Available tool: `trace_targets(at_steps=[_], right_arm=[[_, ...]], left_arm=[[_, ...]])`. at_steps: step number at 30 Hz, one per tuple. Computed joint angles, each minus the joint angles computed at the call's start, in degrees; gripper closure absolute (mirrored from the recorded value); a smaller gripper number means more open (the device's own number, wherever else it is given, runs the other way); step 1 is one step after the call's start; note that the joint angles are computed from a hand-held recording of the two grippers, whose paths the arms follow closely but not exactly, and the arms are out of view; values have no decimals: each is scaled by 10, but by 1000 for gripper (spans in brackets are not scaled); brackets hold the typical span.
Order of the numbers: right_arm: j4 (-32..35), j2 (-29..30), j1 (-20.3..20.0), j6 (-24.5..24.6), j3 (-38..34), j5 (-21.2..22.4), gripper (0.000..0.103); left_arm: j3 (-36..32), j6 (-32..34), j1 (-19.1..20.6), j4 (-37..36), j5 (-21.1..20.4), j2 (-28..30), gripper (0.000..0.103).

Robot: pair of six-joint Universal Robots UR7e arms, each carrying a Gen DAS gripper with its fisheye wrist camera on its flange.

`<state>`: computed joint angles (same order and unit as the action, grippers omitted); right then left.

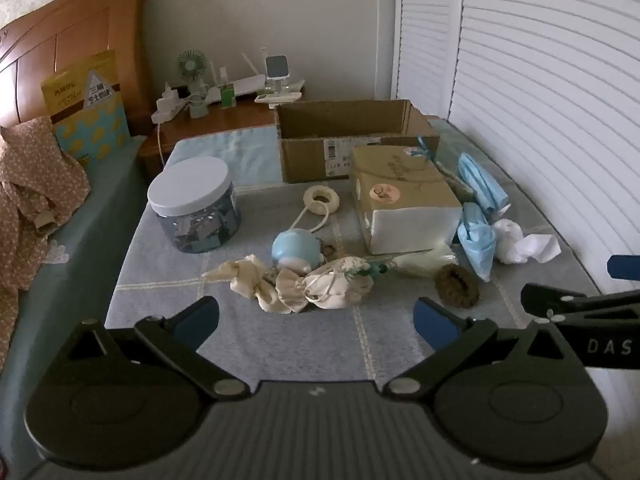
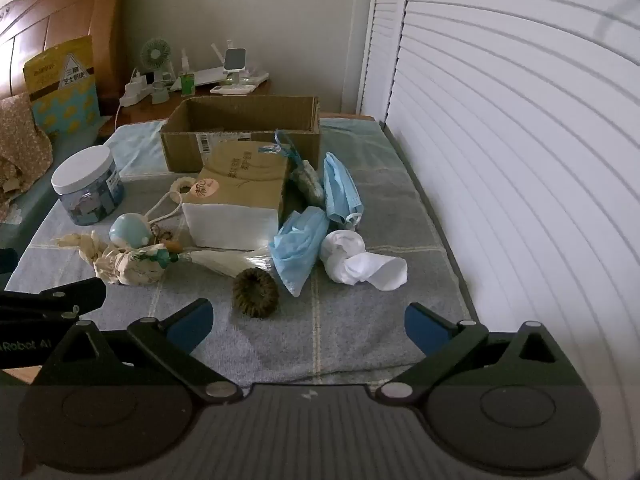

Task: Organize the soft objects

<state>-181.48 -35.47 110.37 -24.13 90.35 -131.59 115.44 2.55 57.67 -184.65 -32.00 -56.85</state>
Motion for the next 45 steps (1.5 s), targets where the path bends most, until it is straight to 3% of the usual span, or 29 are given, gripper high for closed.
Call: trace_targets(at_steps=[45], right_arm=[[-16, -1, 4, -16, 0, -1, 0]], left_arm=[[0, 9, -1, -5, 9, 3, 1]])
